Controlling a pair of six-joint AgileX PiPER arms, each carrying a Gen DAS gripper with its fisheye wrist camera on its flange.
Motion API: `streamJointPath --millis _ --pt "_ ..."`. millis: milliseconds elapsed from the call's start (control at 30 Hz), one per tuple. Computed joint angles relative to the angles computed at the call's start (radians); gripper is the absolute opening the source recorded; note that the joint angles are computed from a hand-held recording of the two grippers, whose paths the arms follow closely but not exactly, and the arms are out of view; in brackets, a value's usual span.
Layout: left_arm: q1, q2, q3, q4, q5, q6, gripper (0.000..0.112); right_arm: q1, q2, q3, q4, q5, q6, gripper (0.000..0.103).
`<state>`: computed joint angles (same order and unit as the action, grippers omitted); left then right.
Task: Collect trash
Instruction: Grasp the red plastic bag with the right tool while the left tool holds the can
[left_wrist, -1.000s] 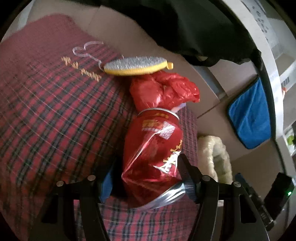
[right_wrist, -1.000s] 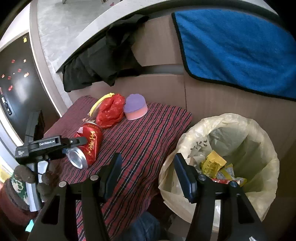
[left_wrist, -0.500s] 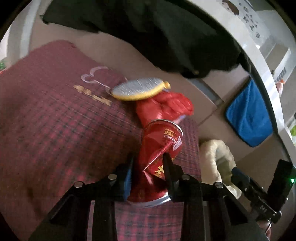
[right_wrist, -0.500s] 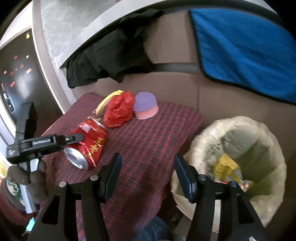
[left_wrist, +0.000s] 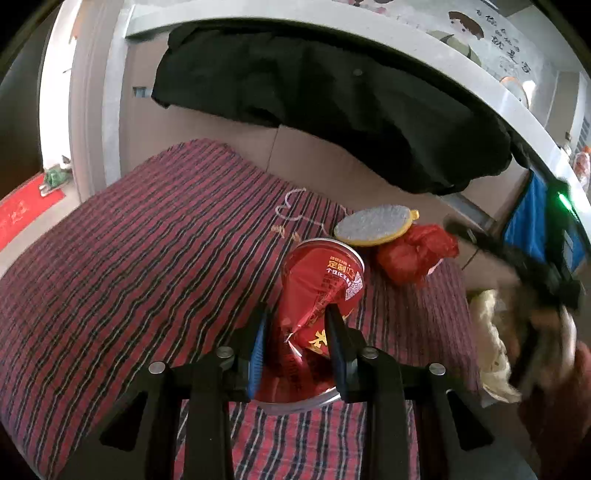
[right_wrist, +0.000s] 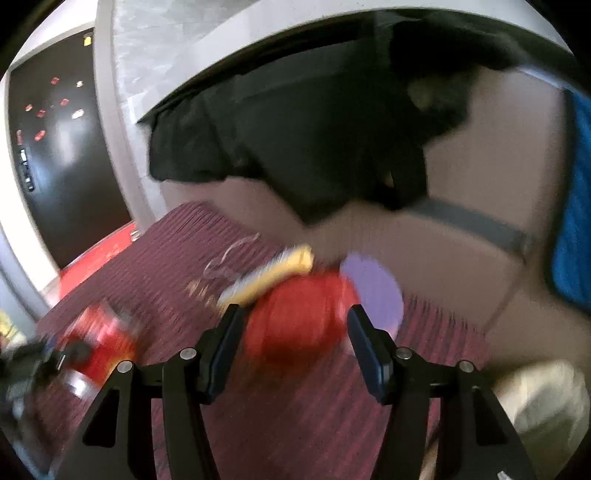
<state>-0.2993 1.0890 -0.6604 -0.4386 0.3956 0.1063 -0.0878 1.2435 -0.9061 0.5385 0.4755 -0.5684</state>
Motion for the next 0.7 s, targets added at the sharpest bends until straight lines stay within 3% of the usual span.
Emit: streamJointPath --millis 133,233,433,500,700 --pt "0.108 -0.016 0.035 -0.243 0.061 0.269 0.031 0.033 0.200 -0.178 -0.160 0.004 0.197 0.055" --pt "0.144 -0.025 0.046 -0.300 0.095 0.351 0.031 -0.001 0.262 -0.217 -0.050 0.102 0.091 0.056" --pt "0.156 -0.009 0.042 -0.338 0.090 0.371 0.031 -0.096 0.119 0.019 0.206 0.190 -0.177 0.059" --pt "0.160 -0.005 0.042 -0.355 0.087 0.376 0.031 -0.179 0.055 0.091 0.280 0.280 -0.273 0.059" --pt "0.130 -0.008 0.042 -0.349 0.080 0.339 0.031 -0.291 -0.046 0.163 0.290 0.385 -0.345 0.059"
